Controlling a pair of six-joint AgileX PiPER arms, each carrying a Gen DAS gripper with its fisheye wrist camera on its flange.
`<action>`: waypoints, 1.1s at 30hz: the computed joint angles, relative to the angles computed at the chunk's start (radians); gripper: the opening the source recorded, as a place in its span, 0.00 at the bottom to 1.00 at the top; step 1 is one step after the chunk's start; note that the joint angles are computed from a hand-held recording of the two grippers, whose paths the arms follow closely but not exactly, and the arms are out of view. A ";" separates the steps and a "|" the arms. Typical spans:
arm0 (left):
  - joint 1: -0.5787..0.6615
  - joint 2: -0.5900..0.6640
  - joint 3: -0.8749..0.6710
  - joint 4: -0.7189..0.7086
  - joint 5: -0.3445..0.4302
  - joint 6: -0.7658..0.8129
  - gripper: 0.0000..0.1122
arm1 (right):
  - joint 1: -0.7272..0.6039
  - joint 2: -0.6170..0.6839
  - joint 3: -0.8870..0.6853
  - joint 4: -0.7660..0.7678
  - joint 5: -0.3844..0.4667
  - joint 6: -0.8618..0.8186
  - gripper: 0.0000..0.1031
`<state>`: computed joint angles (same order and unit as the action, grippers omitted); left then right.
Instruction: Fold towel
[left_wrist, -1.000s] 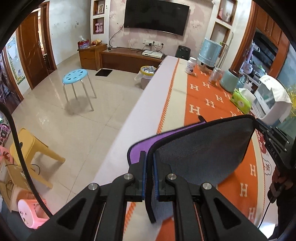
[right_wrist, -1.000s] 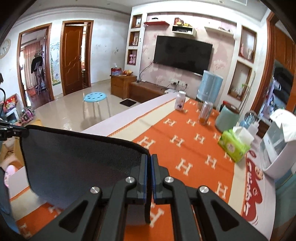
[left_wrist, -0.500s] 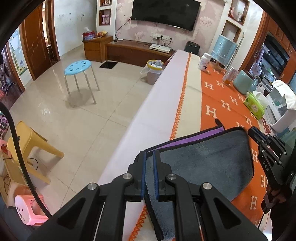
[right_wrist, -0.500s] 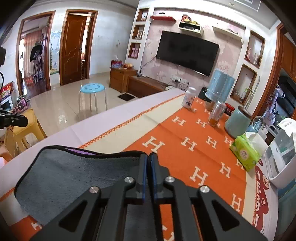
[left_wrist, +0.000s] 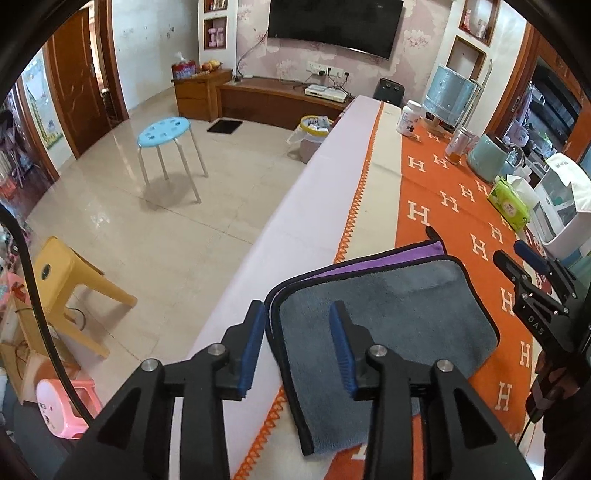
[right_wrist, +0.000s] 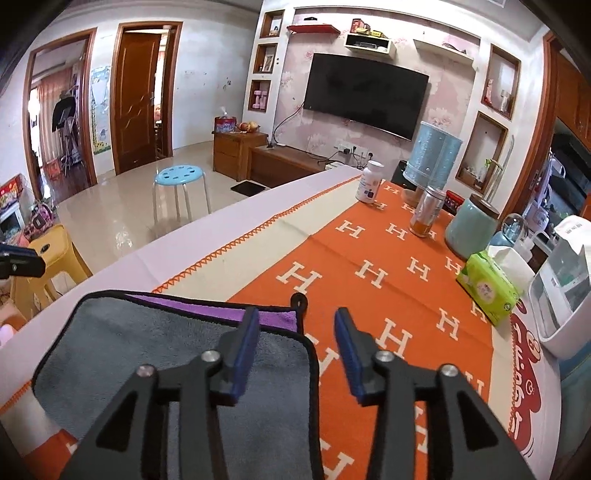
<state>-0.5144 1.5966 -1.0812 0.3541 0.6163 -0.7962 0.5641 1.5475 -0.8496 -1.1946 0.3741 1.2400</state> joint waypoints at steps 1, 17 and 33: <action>-0.015 -0.016 0.006 0.013 0.011 -0.022 0.31 | -0.003 -0.016 0.006 0.021 -0.005 -0.019 0.48; -0.402 -0.273 0.119 0.209 0.299 -0.532 0.41 | 0.028 -0.386 0.174 0.489 0.046 -0.428 0.72; -0.753 -0.293 0.176 0.154 0.422 -0.724 0.58 | 0.440 -0.746 0.354 0.671 0.490 -0.211 0.83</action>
<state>-1.2676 1.3040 -0.9055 0.5076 1.0379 -1.5205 1.0042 0.8014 -0.4951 -0.5241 0.8640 1.0285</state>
